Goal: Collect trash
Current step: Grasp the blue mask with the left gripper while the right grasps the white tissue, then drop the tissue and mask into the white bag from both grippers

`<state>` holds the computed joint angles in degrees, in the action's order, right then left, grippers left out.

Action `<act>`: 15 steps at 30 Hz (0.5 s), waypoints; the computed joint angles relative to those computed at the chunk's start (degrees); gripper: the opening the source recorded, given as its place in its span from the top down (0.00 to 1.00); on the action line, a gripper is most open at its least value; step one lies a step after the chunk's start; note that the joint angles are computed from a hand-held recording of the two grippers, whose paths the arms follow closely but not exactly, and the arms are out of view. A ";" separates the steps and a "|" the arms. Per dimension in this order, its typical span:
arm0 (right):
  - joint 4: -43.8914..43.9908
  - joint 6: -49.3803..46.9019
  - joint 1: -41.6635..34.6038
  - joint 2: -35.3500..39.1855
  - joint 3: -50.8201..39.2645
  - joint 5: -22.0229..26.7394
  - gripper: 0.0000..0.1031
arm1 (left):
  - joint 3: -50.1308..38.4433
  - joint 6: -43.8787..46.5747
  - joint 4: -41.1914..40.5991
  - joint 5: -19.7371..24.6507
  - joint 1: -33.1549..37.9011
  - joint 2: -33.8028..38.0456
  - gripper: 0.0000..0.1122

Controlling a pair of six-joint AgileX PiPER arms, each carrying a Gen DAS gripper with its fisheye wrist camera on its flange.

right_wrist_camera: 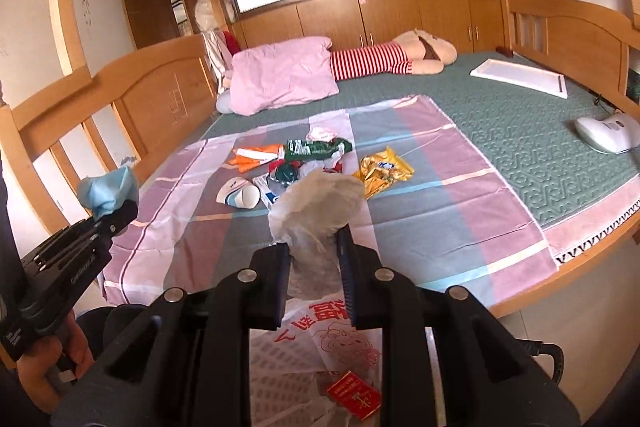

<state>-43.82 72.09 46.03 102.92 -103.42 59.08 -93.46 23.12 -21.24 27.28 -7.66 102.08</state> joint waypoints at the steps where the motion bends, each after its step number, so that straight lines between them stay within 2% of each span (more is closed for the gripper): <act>1: -0.61 0.52 0.50 -0.77 0.60 0.31 0.77 | 0.43 0.56 -0.50 -0.09 0.01 -0.50 0.83; 4: -2.28 1.87 1.97 -3.44 2.82 0.92 0.77 | 4.73 1.91 -1.60 -1.48 -0.35 -4.43 0.83; 9: -2.64 2.63 2.96 -6.36 5.66 0.56 0.77 | 6.87 1.65 -1.77 -1.52 -0.55 -6.94 0.83; 15: 3.24 0.66 1.87 -7.87 10.17 -1.02 0.77 | 7.86 1.65 -2.43 -1.22 -1.74 -7.76 0.83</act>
<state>-40.58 72.76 47.89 95.05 -93.25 58.07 -85.61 24.78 -23.66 26.06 -9.40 94.32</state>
